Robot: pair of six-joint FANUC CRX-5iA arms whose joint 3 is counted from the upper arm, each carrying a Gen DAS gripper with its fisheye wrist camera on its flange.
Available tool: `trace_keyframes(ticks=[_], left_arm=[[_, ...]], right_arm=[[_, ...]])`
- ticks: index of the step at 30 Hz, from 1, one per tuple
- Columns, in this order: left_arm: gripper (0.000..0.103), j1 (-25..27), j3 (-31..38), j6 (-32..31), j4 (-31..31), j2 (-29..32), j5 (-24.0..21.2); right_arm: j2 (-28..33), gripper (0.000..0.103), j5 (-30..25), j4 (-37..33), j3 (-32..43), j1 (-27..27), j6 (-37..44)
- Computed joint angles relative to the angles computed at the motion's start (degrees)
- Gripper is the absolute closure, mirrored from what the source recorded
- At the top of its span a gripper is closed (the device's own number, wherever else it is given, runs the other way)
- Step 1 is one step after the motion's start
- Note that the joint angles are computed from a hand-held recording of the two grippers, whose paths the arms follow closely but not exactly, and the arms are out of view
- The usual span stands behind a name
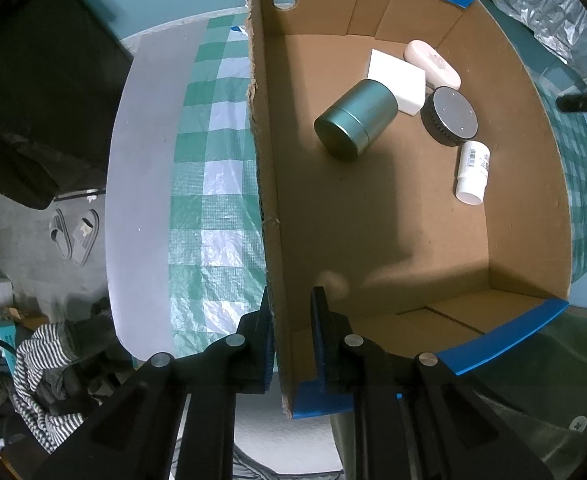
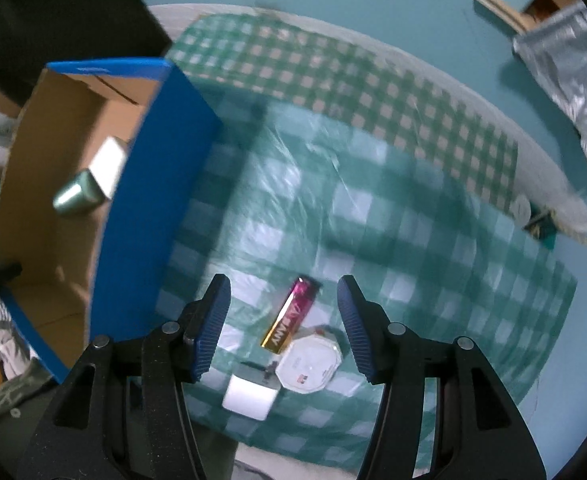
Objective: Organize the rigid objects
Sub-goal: 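Move the right gripper back to the pink lighter on the table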
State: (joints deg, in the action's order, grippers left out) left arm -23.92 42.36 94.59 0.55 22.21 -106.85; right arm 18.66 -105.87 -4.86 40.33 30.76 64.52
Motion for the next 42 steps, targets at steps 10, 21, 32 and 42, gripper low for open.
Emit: trace_keyframes(ticks=[10,21,32,42], left_arm=[[0.087,-0.09,0.07,0.17,0.05,0.14,-0.08],[0.087,0.13,0.2,0.08,-0.03,0.2,-0.35],[0.087,0.4,-0.34,0.3,-0.12,-0.21,-0.27],[0.087,0.35,-0.28,0.26,0.09,0.02,-0.18]], right_arm=[[-3.04,0.047,4.27,-2.12,-10.96,-1.07,-4.8],[-3.36,0.047,5.62,-1.82,-14.83,0.39,-4.9],[-3.65,0.076,7.16,-0.19,-16.55,2.67,-0.78],[-2.6,0.079,7.98,1.01,-15.19,5.51,7.63]])
